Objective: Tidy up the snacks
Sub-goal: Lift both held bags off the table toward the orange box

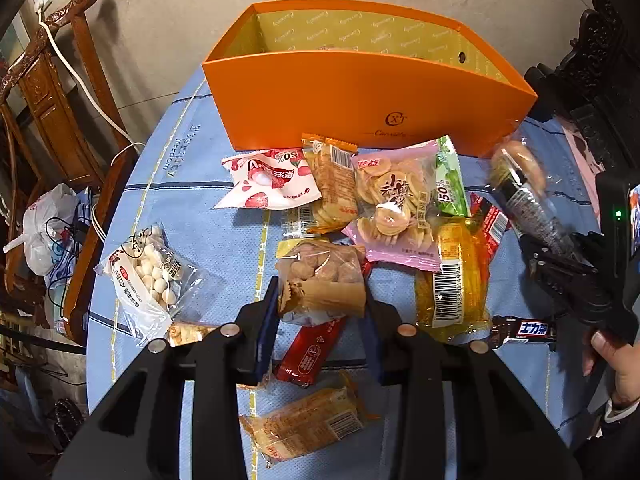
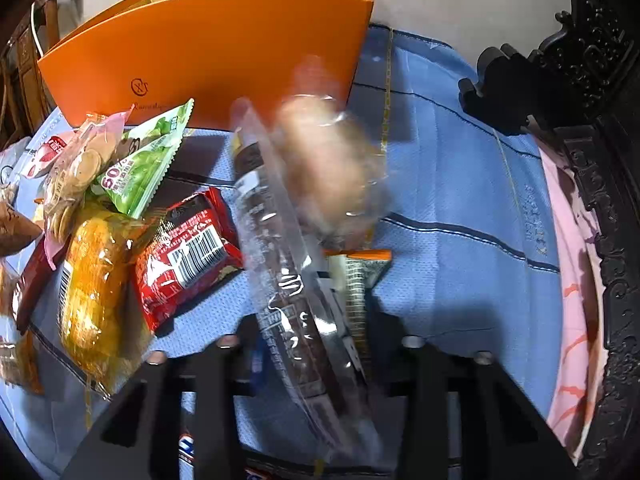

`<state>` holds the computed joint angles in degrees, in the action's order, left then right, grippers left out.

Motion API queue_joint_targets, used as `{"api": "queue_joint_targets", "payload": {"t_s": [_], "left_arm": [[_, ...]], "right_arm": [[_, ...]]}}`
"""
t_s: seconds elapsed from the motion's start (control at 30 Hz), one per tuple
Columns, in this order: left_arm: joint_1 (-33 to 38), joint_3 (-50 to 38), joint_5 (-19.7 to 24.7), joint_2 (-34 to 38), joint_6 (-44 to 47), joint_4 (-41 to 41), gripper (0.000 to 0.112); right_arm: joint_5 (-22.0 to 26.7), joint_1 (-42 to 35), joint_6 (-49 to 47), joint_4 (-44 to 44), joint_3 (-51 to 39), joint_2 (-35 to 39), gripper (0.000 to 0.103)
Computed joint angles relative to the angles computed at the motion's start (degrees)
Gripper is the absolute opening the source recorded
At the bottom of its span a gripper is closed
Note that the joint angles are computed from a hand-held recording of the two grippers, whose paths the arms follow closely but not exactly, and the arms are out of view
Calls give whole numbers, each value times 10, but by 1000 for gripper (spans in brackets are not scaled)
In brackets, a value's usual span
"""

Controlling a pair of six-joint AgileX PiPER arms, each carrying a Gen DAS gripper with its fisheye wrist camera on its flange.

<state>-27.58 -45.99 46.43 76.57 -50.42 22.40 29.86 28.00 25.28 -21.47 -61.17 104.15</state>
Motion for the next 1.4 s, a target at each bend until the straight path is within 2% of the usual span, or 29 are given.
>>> {"api": "queue_joint_targets", "payload": {"t_s": [0.2,0.4,0.57,0.8,1.03,1.23,1.3,1.37,1.4], "left_arm": [[19,12,-16,-17,32,-20,36],[25,15,-16,-32,58,-31,36],[39,20,-25,-40,79,-48,35],[27,4,-8,-75,86,-24,35],[42,-18,-4,-84,115,-37,35],[35,-3,-22,-66,115,-44,35],[31,2,-26,-64,110,-39,35],[30,4,-30,-59,113,-42,35],[30,6,-31,-58,113,-42,35]], "right_arm": [[-20,5,2,26,51,-59,33],[-25,10,-46,91,87,-133,33],[-15,13,-99,157,89,-166,33],[1,34,-95,170,71,-187,33],[9,45,-79,152,58,-171,34],[-18,33,-58,139,61,-70,34],[-24,32,-55,136,64,-56,37],[-17,44,-5,82,65,-51,50],[-19,48,18,58,69,-55,62]]}}
